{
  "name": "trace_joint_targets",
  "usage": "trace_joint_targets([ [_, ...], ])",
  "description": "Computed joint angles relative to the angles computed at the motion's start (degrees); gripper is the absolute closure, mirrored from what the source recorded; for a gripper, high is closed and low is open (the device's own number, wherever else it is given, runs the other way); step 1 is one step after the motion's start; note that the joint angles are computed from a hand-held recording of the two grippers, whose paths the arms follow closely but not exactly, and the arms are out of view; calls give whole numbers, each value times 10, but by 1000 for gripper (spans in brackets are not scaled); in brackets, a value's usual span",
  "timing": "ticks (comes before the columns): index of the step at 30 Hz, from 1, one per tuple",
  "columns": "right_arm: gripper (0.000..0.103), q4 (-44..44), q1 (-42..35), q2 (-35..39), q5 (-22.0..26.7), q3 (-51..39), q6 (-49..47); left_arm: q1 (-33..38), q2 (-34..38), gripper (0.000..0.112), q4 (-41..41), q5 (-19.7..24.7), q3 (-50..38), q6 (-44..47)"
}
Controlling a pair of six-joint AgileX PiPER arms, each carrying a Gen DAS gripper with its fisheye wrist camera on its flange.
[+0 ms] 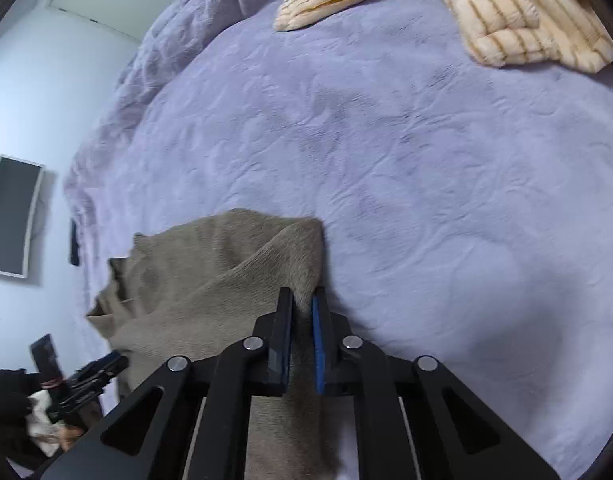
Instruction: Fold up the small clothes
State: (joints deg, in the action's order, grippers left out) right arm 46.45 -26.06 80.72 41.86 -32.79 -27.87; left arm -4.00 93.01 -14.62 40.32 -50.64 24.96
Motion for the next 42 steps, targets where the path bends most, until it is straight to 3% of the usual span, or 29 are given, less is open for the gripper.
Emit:
trace_joint_targets([
  [3, 94, -7, -2, 11, -19, 6, 12, -28, -7, 52, 43, -30, 18, -44],
  [9, 91, -89, 47, -103, 2, -5, 155, 23, -50, 52, 5, 13, -4, -2],
  [12, 91, -114, 120, -142, 19, -27, 205, 36, -41, 52, -3, 24, -28, 16],
  [17, 91, -139, 293, -80, -49, -43, 294, -6, 13, 52, 118, -28, -28, -95],
  [19, 91, -194, 345, -35, -84, -46, 366, 2, 36, 52, 99, -29, -40, -99],
  [23, 94, -239, 357, -27, -110, -30, 432, 18, 7, 52, 110, -11, -37, -98],
  [25, 90, -289, 360, -60, -80, -30, 486, 24, -19, 52, 118, 4, -25, -83],
  [27, 73, -314, 362, -95, -47, -27, 506, 36, -49, 52, 122, 30, -13, -68],
  [29, 42, -309, 357, -145, -8, -20, 506, 46, -76, 52, 118, 56, -1, -57],
  [35, 38, -335, 417, -282, 106, -1, 623, 76, -179, 52, 102, 126, 49, -42],
  [42, 32, -391, 602, -377, 174, 9, 842, 48, -289, 52, 106, 202, 94, -79],
])
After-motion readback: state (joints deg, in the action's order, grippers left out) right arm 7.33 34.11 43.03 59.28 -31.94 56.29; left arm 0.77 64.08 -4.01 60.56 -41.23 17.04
